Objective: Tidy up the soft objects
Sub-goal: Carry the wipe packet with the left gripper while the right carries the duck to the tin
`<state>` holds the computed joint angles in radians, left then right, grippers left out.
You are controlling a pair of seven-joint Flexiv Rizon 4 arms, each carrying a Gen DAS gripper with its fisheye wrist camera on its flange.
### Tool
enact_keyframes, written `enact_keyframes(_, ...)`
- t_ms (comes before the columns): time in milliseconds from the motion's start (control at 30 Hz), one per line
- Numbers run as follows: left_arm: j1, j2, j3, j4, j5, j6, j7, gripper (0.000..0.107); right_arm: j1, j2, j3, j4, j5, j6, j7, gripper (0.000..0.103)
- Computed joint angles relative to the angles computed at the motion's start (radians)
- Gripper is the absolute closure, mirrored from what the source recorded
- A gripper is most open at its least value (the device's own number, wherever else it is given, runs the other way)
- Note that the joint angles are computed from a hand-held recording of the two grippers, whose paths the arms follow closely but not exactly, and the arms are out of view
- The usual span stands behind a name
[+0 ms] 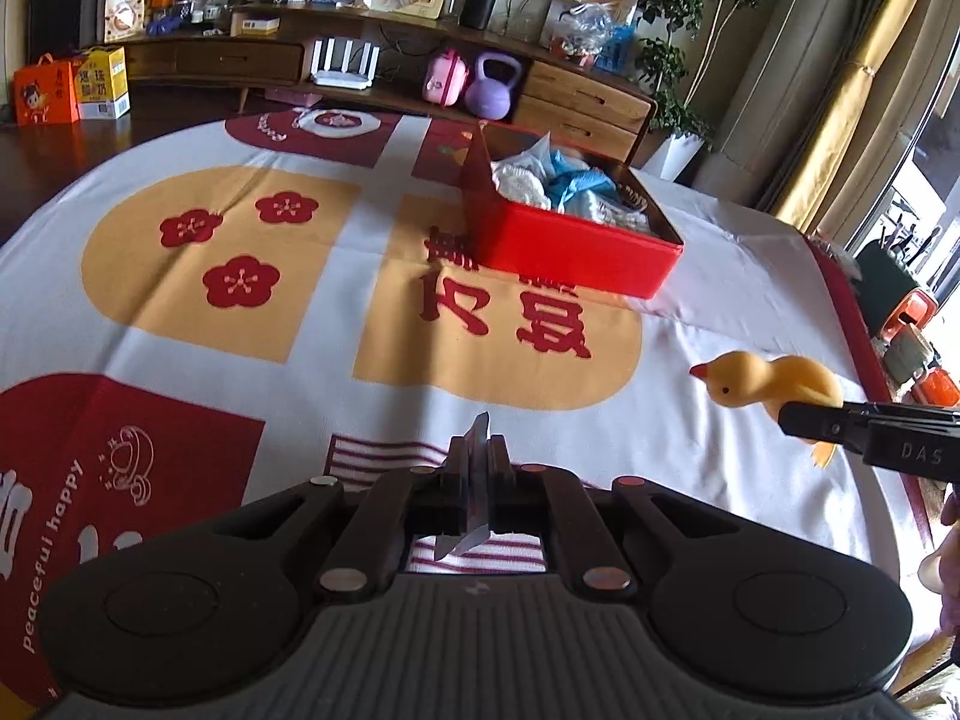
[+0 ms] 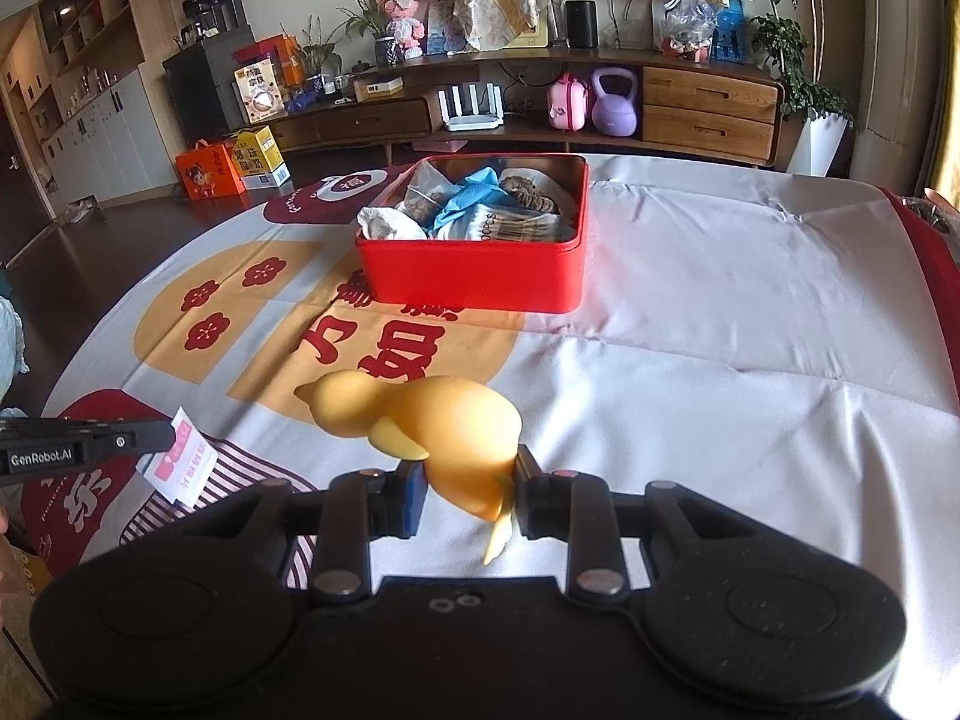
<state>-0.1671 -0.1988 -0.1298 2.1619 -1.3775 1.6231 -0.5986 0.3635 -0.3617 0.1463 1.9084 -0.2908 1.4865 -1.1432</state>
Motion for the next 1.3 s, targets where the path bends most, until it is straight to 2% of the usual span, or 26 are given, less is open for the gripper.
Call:
enact_keyframes(167, 0.015, -0.007, 0.001, -0.04, 0.041, -0.017, -0.029, 0.102, -0.008, -0.005, 0.001, -0.03, 0.0, -0.01, -0.013, 0.075)
enact_keyframes(367, 0.067, -0.054, -0.017, -0.134, 0.203, -0.047, -0.128, 0.102, -0.025, -0.036, 0.001, -0.124, 0.005, -0.045, -0.043, 0.075)
enact_keyframes(533, 0.101, -0.124, -0.014, -0.245, 0.392, -0.087, -0.243, 0.102, -0.025, -0.091, -0.009, -0.233, 0.007, -0.081, -0.063, 0.075)
enact_keyframes(833, 0.119, -0.29, 0.029, -0.508, 0.69, -0.169, -0.429, 0.102, 0.008, -0.23, -0.068, -0.457, -0.02, -0.148, -0.038, 0.075)
enact_keyframes(1067, 0.123, -0.427, 0.049, -0.713, 0.843, -0.253, -0.546, 0.102, 0.021, -0.371, -0.09, -0.668, -0.02, -0.231, -0.01, 0.075)
enact_keyframes(1300, 0.125, -0.529, 0.067, -0.86, 0.98, -0.317, -0.633, 0.102, 0.032, -0.485, -0.086, -0.835, -0.007, -0.314, -0.023, 0.074)
